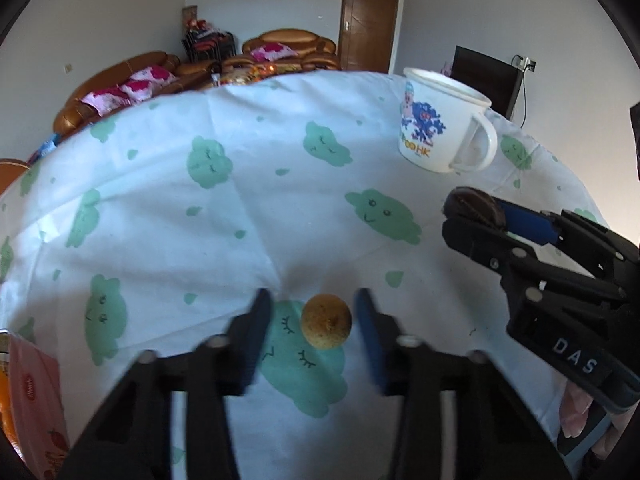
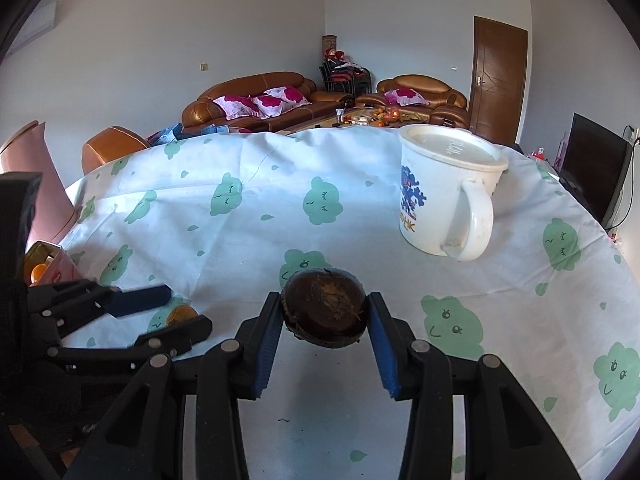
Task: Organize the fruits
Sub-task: 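Grasp the small yellow fruit with the left gripper while the right gripper holds the dark fruit, then carry the yellow fruit and dark fruit toward the pink tin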
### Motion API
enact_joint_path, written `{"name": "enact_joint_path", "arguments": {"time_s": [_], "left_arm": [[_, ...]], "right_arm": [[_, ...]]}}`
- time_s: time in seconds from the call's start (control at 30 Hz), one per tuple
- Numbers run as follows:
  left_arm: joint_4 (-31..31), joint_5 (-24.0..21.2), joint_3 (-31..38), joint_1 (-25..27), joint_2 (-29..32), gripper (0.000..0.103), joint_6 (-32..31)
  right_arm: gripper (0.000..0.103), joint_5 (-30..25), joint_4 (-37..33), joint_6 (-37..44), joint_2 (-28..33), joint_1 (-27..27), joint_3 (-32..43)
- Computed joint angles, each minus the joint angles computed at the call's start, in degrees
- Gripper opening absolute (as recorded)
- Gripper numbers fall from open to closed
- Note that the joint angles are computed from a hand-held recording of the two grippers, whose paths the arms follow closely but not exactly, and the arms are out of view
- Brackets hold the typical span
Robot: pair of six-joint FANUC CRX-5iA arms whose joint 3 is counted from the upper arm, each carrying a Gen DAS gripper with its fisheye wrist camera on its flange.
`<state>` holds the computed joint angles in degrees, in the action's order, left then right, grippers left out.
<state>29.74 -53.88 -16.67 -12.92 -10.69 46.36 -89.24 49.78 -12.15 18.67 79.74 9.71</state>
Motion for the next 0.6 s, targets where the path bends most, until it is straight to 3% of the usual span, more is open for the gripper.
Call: {"name": "enact_joint_path", "arguments": {"time_s": [0.1,0.6], "left_arm": [[0.48,-1.03,0.22,0.05,0.47,0.027,-0.54],[3.21,2.04,-2.54,0.80,-1.99,0.027,-2.94]], "right_arm": [[0.045,-0.03,-0.13,0.10,-0.14,0.03,-0.15],[0.044,0.69,2.67,-1.66,-1.07,0.77,-2.29]]}}
